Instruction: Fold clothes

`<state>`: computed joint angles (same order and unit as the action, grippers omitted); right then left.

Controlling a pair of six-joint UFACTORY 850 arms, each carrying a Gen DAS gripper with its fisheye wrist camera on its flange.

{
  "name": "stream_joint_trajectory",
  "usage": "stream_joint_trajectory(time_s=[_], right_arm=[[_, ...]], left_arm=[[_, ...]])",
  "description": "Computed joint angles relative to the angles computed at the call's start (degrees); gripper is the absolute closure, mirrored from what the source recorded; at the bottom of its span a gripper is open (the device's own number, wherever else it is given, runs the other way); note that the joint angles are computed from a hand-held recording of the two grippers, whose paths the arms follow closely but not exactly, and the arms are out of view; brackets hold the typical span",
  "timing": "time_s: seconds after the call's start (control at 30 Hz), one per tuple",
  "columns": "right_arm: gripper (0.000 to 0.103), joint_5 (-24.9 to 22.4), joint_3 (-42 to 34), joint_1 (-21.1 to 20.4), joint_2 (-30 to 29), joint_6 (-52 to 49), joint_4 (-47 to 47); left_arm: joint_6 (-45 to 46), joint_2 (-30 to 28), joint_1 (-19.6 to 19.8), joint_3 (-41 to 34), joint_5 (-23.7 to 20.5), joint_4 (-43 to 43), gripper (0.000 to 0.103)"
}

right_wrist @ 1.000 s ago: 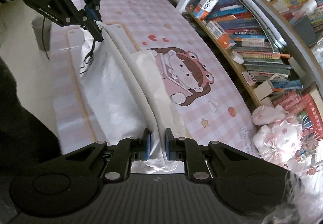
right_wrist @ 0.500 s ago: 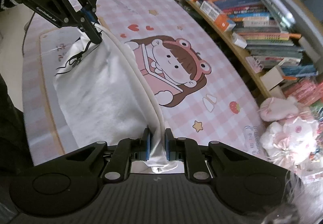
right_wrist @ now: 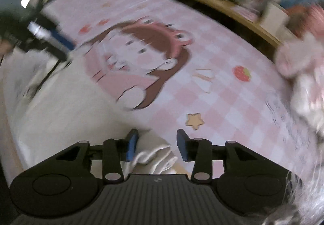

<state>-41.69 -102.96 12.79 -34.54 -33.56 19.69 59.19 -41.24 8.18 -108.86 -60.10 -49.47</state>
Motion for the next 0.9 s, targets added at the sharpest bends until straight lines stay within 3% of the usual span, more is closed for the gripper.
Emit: stream_joint_trajectory(time_s=[0.03, 0.1, 0.17, 0.23, 0.33, 0.47, 0.53, 0.57, 0.6, 0.63, 0.9], right_arm=[[0.067, 2.84, 1.88, -0.38, 1.03, 2.00, 1.15], [0.072, 9.00, 5.42, -0.60, 3.10, 11.76, -1.37], [0.074, 13.28, 8.48, -0.61, 5.17, 22.98, -5.95], [0.074, 16.02, 12.06, -0.98, 7.97, 26.24, -3.16], [0.074, 17.79, 17.41, -0.99, 12.37, 21.19, 8.42], [0.074, 17.52, 20.12, 0.84, 14.16, 25.59, 8.40], [0.079, 17.05, 20.40, 1.71, 13.91, 31.75, 3.99], [0.083, 17.50, 20.44, 1.97, 13.66, 34.33, 2.68], [0.096, 18.70, 20.78, 2.07, 13.53, 37.81, 0.92], [0.097, 19.84, 21.18, 2.06, 13.41, 40.72, -0.08], [0.099, 22.95, 23.26, 1.25, 13.31, 42.98, 6.60]], left_arm=[[0.26, 1.47, 0.42, 2.44, 3.45, -2.07, 0.071], [1.98, 4.99, 1.86, 8.43, 9.48, -9.59, 0.071], [0.93, 6.86, 3.61, 12.09, 9.59, -16.92, 0.071], [1.06, 8.78, 4.41, 15.69, 7.22, -20.58, 0.069], [2.51, 11.49, 4.22, 20.26, 5.57, -21.34, 0.068], [3.19, 13.73, 2.95, 24.35, 6.83, -19.92, 0.068], [2.49, 14.06, 3.08, 25.42, 6.69, -20.79, 0.068], [2.60, 13.97, 3.05, 25.54, 6.85, -21.11, 0.068], [2.72, 13.92, 3.02, 25.54, 6.80, -21.22, 0.068], [2.56, 13.68, 2.96, 25.33, 6.71, -21.11, 0.068], [0.53, 12.39, 1.76, 24.46, 8.75, -19.84, 0.072]])
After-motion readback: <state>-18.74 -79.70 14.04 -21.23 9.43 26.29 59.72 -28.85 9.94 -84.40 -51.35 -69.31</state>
